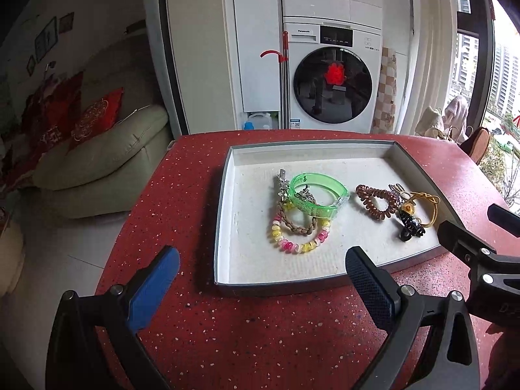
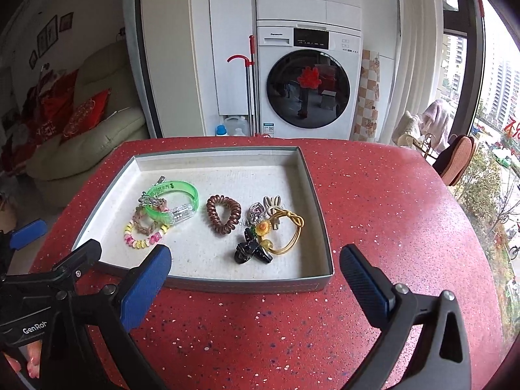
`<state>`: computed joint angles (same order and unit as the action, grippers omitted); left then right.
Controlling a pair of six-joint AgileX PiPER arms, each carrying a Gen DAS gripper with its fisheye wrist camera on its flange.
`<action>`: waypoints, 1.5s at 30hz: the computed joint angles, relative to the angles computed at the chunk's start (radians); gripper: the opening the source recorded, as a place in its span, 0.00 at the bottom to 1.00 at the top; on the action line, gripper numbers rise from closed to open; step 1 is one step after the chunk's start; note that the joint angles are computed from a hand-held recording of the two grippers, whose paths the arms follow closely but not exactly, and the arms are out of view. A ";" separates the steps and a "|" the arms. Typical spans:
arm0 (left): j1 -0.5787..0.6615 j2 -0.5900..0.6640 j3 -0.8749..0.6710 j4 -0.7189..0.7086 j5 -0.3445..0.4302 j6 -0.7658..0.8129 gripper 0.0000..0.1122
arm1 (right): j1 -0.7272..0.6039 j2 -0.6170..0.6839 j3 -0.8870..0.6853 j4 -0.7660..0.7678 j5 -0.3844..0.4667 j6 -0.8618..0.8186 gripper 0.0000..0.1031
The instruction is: Organize jewelry
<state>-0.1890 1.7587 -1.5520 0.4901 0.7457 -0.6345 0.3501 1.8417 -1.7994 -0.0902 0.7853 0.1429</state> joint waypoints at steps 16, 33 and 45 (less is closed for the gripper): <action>-0.081 -0.189 0.215 0.175 0.016 -0.235 0.92 | 0.032 -0.202 0.225 -0.081 -0.066 0.111 1.00; -0.148 -0.287 0.293 0.245 0.059 -0.322 0.92 | 0.072 -0.307 0.329 -0.164 -0.074 0.182 1.00; -0.158 -0.293 0.297 0.241 0.068 -0.322 0.92 | 0.075 -0.313 0.330 -0.166 -0.072 0.183 1.00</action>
